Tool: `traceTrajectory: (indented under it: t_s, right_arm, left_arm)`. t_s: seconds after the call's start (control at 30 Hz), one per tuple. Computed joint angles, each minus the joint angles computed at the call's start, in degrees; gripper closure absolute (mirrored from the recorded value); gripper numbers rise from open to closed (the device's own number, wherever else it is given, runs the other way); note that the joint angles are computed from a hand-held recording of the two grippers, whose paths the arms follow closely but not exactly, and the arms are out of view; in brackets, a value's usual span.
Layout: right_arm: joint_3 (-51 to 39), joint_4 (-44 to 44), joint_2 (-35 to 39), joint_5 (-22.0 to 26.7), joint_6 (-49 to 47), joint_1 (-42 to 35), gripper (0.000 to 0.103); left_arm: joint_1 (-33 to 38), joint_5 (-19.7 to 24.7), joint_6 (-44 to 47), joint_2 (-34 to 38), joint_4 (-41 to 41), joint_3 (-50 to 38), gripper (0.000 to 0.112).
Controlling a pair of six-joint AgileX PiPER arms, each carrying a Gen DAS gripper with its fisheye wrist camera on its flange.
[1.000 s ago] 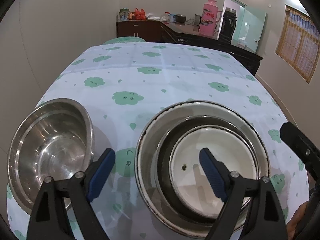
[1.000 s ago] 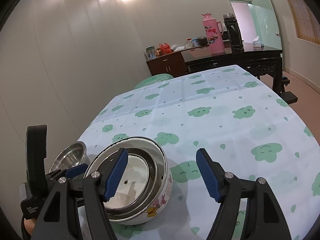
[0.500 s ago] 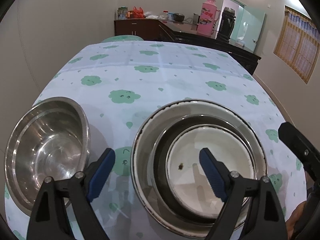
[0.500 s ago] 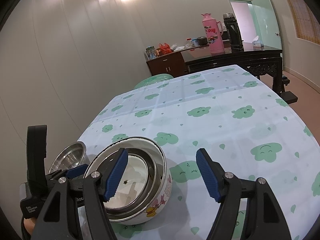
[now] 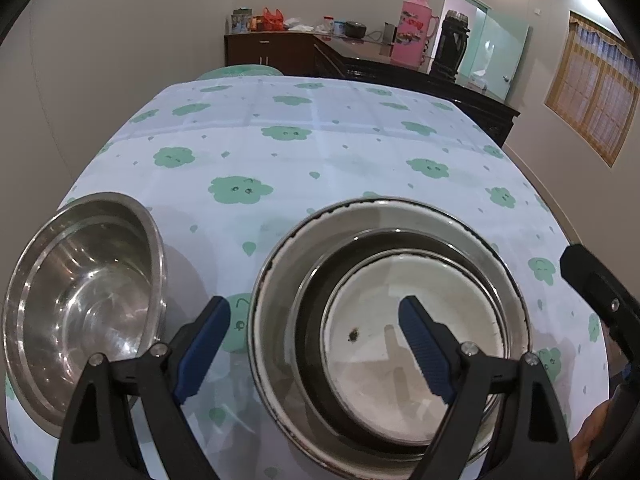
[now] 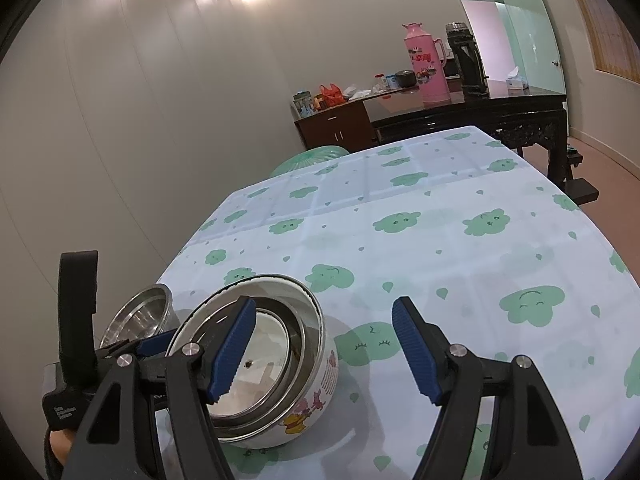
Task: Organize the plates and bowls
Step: 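Close both grippers on the enamel bowl rim and lift the stack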
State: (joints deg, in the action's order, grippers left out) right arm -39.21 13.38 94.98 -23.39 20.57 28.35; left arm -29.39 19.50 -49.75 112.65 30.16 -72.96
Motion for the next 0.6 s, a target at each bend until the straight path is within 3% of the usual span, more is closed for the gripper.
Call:
traceTrajectory:
  t_s: [0.2, 0.6]
  right_arm:
    - [0.1, -4.75, 0.38, -0.37, 3.93, -1.27, 0.03]
    - [-0.02, -10.0, 0.64, -0.3, 8.22, -2.6, 0.031]
  left_arm:
    - [0.56, -0.23, 5.13, 0.74, -5.22, -1.06, 0.025]
    - [0.86, -0.11, 8.68, 0.44, -7.88, -1.3, 0.025]
